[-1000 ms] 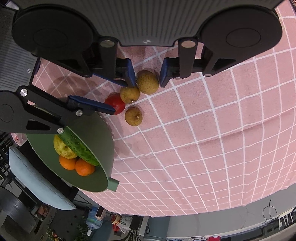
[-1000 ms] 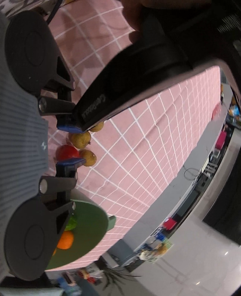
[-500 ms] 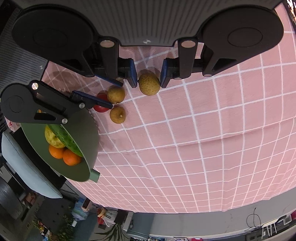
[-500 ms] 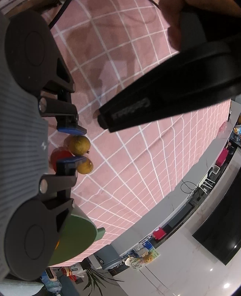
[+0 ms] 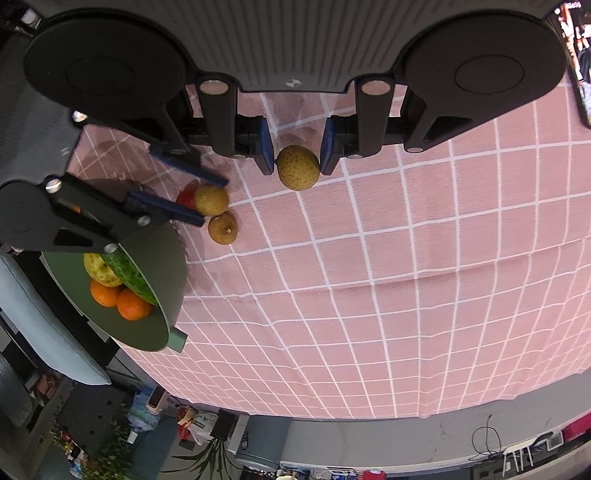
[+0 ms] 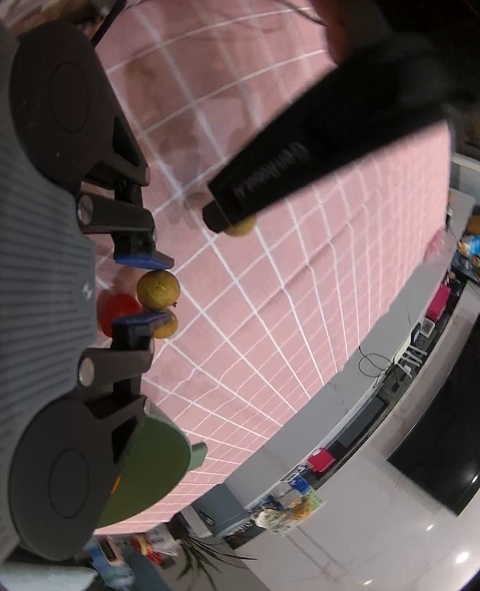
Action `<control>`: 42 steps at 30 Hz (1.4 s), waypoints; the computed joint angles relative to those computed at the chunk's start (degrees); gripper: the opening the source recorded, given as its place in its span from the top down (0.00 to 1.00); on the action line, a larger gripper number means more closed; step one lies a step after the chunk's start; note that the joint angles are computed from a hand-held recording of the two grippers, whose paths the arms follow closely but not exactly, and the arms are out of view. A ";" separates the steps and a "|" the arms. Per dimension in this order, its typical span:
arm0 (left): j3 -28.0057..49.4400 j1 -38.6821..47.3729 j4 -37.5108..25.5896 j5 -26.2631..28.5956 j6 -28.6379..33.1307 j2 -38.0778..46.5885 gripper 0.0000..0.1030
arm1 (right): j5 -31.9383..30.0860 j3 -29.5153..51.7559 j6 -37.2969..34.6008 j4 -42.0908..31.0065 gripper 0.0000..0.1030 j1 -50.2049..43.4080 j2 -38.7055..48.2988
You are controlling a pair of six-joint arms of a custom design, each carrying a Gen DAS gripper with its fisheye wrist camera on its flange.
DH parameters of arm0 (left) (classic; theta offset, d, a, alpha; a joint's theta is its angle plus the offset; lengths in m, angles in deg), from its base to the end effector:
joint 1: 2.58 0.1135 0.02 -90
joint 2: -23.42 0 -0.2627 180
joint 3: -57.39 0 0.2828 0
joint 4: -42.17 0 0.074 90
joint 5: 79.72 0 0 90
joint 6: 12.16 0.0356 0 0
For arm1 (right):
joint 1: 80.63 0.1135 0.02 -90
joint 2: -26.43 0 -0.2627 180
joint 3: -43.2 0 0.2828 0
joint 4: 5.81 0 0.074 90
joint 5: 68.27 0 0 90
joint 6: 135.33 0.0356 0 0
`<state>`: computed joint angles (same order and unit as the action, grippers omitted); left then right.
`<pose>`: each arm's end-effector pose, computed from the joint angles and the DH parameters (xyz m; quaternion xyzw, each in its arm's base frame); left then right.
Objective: Organize fruits
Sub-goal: 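Carry kiwi with left tool over colander while right tool carries its kiwi there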
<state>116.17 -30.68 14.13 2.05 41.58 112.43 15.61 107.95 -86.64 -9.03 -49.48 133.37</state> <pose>0.2823 -0.1449 0.1409 -0.0878 0.9556 -0.0868 0.2675 0.3257 0.2013 0.0970 -0.5624 0.7333 0.0157 0.3817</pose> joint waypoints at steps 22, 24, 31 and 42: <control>11.70 -12.90 -17.57 -14.66 -10.52 -6.17 0.71 | -27.68 2.41 17.11 -27.26 0.80 -17.06 -21.03; 13.69 -13.63 -16.90 -13.95 -10.56 -5.12 0.71 | -29.73 3.63 16.64 -30.19 0.80 -19.89 -21.07; 21.79 -14.83 -12.61 -9.32 -9.18 1.78 0.71 | -33.89 10.71 11.46 -39.73 0.80 -29.96 -17.81; 38.86 -14.25 -13.29 -0.59 -4.08 18.03 0.71 | -33.46 22.69 3.66 -47.73 0.80 -37.25 -6.95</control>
